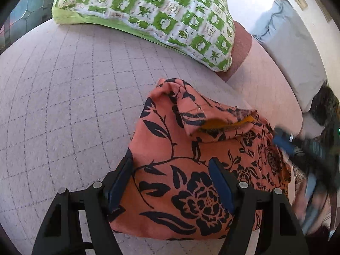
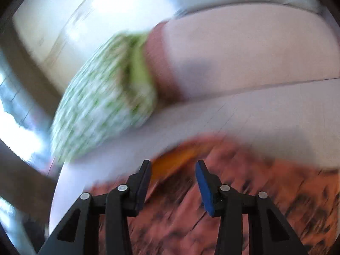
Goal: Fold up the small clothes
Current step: 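Lay the folded hem onto the collar and open both grippers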
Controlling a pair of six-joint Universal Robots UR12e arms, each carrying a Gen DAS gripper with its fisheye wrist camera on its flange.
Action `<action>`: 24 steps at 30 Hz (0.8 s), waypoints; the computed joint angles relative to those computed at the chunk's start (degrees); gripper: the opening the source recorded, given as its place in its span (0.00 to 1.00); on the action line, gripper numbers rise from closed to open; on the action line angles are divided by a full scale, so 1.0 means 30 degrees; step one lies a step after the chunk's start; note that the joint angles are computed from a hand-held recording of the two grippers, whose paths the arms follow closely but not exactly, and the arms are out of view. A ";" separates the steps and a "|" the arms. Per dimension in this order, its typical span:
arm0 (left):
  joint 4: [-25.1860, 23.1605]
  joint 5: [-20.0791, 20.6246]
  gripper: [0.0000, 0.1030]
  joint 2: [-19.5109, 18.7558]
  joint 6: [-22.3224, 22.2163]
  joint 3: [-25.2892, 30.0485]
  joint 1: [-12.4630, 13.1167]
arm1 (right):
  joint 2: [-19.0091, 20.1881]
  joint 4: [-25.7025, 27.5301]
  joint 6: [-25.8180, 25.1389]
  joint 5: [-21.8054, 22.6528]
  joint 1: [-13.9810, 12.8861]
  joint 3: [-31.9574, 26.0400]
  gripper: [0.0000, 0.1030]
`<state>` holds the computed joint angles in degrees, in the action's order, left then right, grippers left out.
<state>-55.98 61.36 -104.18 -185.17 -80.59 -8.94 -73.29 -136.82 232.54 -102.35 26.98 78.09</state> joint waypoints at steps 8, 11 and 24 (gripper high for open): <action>-0.0060 0.0880 0.73 0.0047 -0.1433 -0.0079 0.0296 | 0.3835 0.3213 -0.2337 0.3315 0.0152 -0.4594 0.45; -0.1085 0.1098 0.73 -0.0214 -0.1195 0.0279 0.0278 | 0.4443 0.1372 -0.0527 0.1387 -0.0263 -0.5104 0.45; 0.0040 0.2411 0.73 0.0116 -0.0155 0.0224 -0.0274 | -0.1660 0.1965 0.1188 0.0510 -0.0051 0.2366 0.49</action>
<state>-55.86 68.59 -103.83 -185.63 -79.91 -9.76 -78.27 -130.92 236.11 -100.82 26.83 85.19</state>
